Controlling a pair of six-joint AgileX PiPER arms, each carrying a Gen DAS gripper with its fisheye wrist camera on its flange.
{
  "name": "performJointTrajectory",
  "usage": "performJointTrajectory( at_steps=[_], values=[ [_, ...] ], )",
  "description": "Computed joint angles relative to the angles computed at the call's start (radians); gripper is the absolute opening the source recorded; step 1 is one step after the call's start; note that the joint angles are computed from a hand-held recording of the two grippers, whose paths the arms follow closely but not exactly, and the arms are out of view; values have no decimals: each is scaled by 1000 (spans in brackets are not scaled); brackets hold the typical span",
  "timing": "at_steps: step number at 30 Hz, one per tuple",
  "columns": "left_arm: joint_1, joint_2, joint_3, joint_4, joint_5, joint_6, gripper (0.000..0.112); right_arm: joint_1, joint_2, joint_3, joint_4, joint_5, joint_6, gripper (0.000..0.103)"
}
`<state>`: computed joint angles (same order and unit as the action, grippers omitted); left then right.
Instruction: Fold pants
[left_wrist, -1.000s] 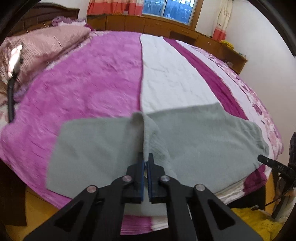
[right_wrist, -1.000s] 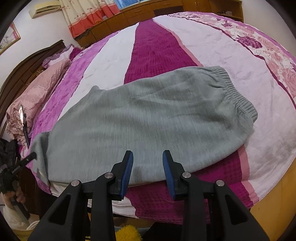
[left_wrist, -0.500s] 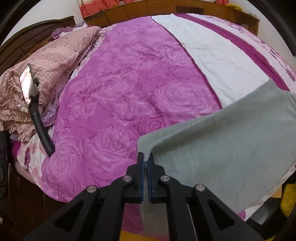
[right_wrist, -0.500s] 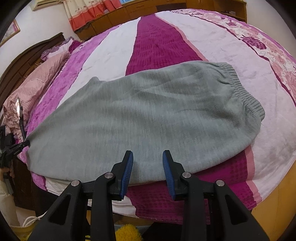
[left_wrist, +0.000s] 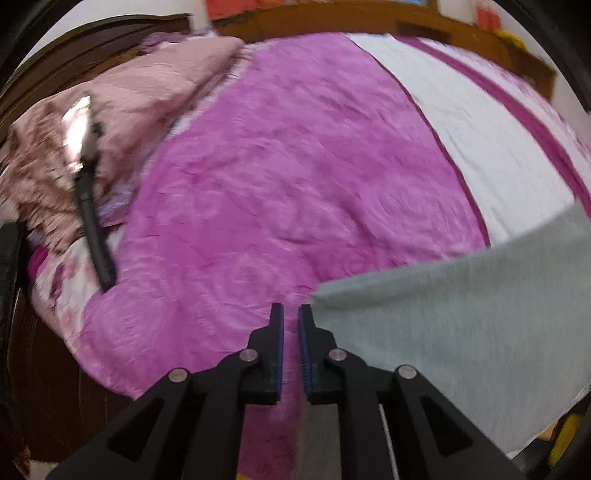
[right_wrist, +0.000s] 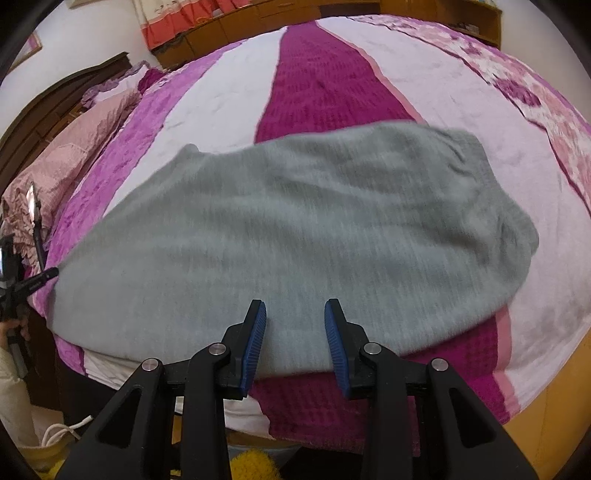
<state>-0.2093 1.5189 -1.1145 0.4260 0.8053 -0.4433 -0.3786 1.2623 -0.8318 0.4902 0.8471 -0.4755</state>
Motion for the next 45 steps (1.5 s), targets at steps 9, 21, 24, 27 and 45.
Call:
performJointTrajectory(
  at_steps=[9,21,24,27,45],
  values=[
    [-7,-152,66,-308,-83,122,32,204,138,-183,-12,-57,78,26],
    [-95,-26,142,-111,-193,-142,35,422,511,-426,-48,-263,116,26],
    [-74,-31,161,-135,-220,-122,36,416,542,-461,-33,-248,128,26],
    [-62,-28,150,-164,-210,-89,36,399,519,-463,-28,-204,141,26],
    [-161,-184,235,-137,-63,-243,39,-159,195,-110,-45,-199,17,22]
  ],
)
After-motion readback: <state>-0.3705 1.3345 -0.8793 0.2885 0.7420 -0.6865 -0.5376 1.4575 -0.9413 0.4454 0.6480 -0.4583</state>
